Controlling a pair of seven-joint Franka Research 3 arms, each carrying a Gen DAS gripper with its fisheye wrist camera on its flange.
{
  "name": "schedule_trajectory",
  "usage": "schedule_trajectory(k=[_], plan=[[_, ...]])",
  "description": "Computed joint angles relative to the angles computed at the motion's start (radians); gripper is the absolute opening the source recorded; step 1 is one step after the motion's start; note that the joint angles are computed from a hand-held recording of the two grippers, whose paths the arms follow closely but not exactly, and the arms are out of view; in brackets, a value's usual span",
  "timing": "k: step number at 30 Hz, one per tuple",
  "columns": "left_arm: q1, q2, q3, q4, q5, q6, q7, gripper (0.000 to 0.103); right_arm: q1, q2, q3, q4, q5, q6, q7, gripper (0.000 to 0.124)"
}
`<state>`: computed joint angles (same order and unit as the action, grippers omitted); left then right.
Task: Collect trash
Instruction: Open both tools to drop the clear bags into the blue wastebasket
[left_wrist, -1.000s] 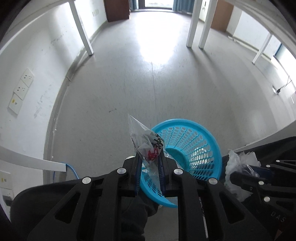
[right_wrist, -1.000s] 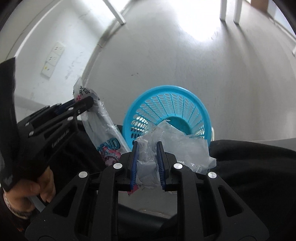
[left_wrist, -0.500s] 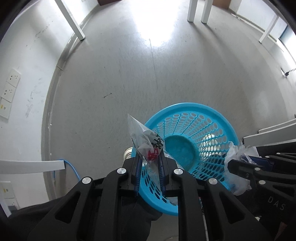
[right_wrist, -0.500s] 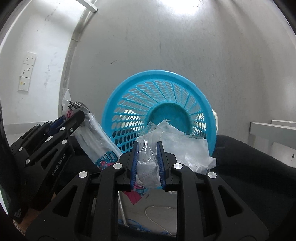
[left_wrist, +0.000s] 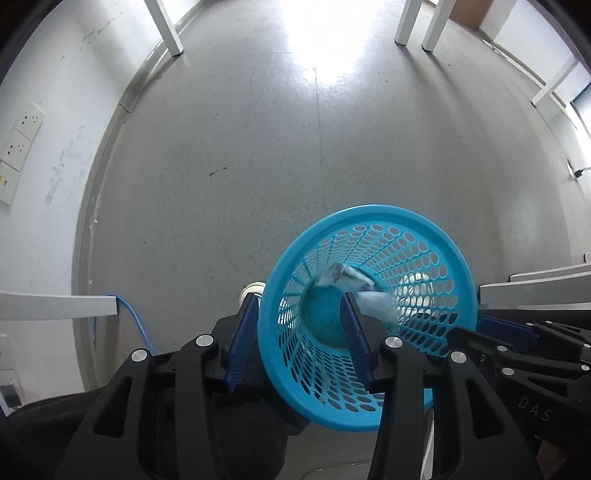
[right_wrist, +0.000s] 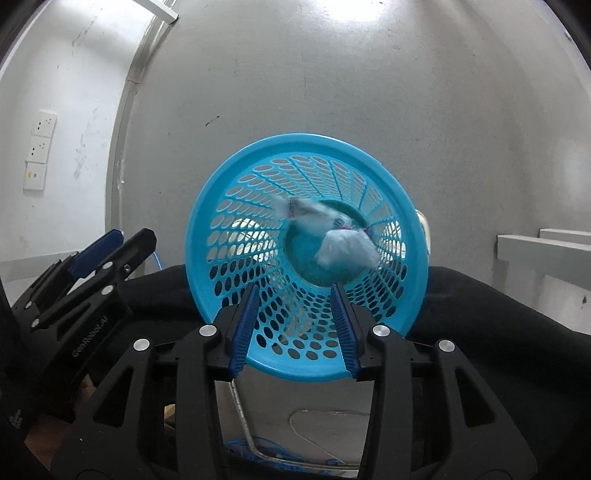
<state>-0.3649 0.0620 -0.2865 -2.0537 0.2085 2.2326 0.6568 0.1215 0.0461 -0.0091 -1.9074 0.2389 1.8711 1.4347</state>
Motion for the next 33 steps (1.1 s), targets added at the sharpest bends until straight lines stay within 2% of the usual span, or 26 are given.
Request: schedule_trajectory(k=[4,10,15,21,23,33], plan=[[-0.001,-0.038,-0.002,-0.026,-0.017,0.005,-0.018,0.046,0.001,-0.045,0.001,-0.027,-0.013,0.017,-0.019,0.039],[0.002,-0.147,0.002,-0.108,-0.102,0.059,-0.033,0.046,0.008,-0.135,0.008,-0.077,-0.023,0.043,-0.047,0.04],[-0.01,-0.222,-0.007,-0.155,-0.114,0.087,-0.059,0.048,0.01,-0.211,0.014,-0.113,-0.038,0.064,-0.068,0.04],[-0.024,-0.301,-0.02,-0.196,-0.086,0.093,-0.089,0.052,0.011,-0.322,0.016,-0.176,-0.035,0.102,-0.114,0.048],[-0.029,-0.318,-0.024,-0.201,-0.078,0.091,-0.103,0.052,0.011,-0.361,0.012,-0.195,-0.023,0.113,-0.135,0.054],[-0.048,-0.394,-0.05,-0.216,-0.011,0.077,-0.161,0.058,-0.011,-0.49,0.002,-0.224,-0.009,0.095,-0.191,0.062]])
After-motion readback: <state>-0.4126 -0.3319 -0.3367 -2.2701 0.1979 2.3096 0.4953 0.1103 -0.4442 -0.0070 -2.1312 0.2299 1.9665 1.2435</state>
